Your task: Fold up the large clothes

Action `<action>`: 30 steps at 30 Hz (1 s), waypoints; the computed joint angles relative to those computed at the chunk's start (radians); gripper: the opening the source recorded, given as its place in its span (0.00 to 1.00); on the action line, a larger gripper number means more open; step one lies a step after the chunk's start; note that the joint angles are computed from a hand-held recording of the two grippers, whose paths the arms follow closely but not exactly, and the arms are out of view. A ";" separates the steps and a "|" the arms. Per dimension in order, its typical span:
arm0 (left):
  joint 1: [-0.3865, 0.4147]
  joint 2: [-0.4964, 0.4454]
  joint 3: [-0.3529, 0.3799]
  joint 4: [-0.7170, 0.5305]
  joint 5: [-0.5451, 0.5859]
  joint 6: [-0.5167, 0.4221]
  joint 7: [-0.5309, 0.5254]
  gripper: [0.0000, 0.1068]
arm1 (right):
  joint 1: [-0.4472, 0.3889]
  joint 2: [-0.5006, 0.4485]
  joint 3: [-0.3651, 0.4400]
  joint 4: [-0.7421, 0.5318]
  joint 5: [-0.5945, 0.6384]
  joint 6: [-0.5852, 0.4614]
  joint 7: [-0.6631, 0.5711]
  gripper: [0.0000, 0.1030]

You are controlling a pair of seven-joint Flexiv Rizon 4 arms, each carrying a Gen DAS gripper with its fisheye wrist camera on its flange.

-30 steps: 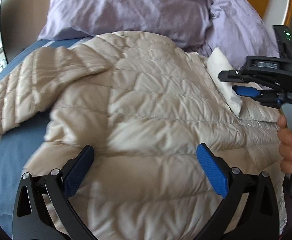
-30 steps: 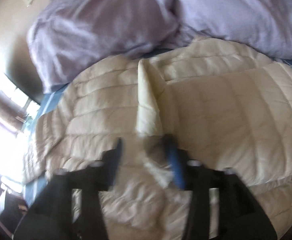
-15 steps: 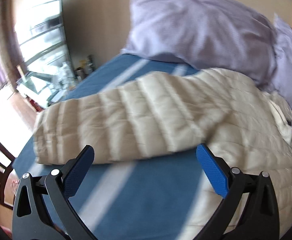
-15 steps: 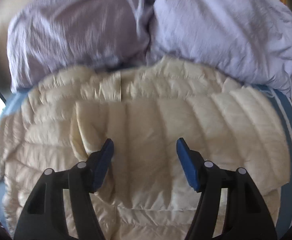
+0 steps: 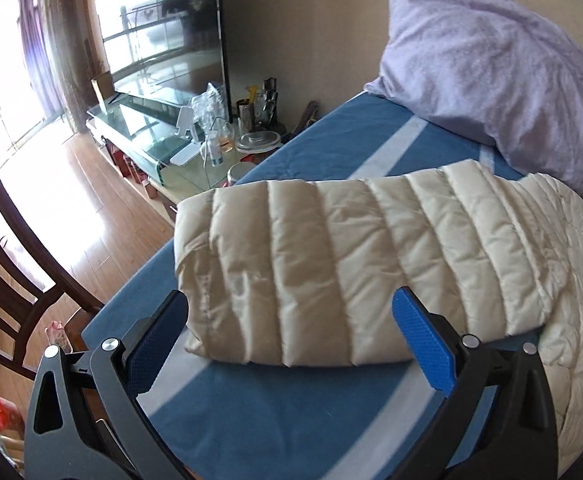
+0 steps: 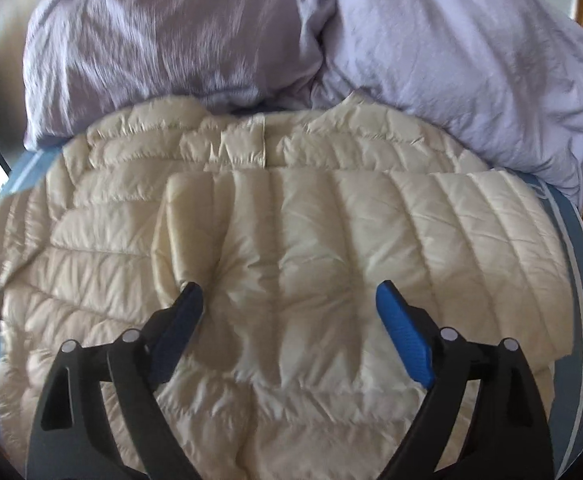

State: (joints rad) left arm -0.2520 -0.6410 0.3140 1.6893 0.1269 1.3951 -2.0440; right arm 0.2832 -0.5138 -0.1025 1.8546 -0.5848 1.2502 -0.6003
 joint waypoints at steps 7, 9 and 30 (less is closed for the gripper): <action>0.156 0.003 -0.168 0.047 -0.139 0.002 0.086 0.78 | 0.016 0.095 -0.042 0.107 -0.077 0.083 0.057 0.86; 0.179 0.004 -0.197 0.064 -0.178 0.015 0.107 0.71 | 0.017 0.116 -0.057 0.133 -0.116 0.107 0.079 0.86; 0.071 0.034 -0.183 -0.039 -0.201 0.016 0.137 0.02 | -0.121 0.227 -0.094 0.271 -0.513 0.224 0.375 0.86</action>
State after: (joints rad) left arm -0.1806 -0.6075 0.1306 1.6507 -0.0738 1.4112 -1.9073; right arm 0.1625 -0.2863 -0.1966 2.1261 -1.0973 1.4741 -0.2257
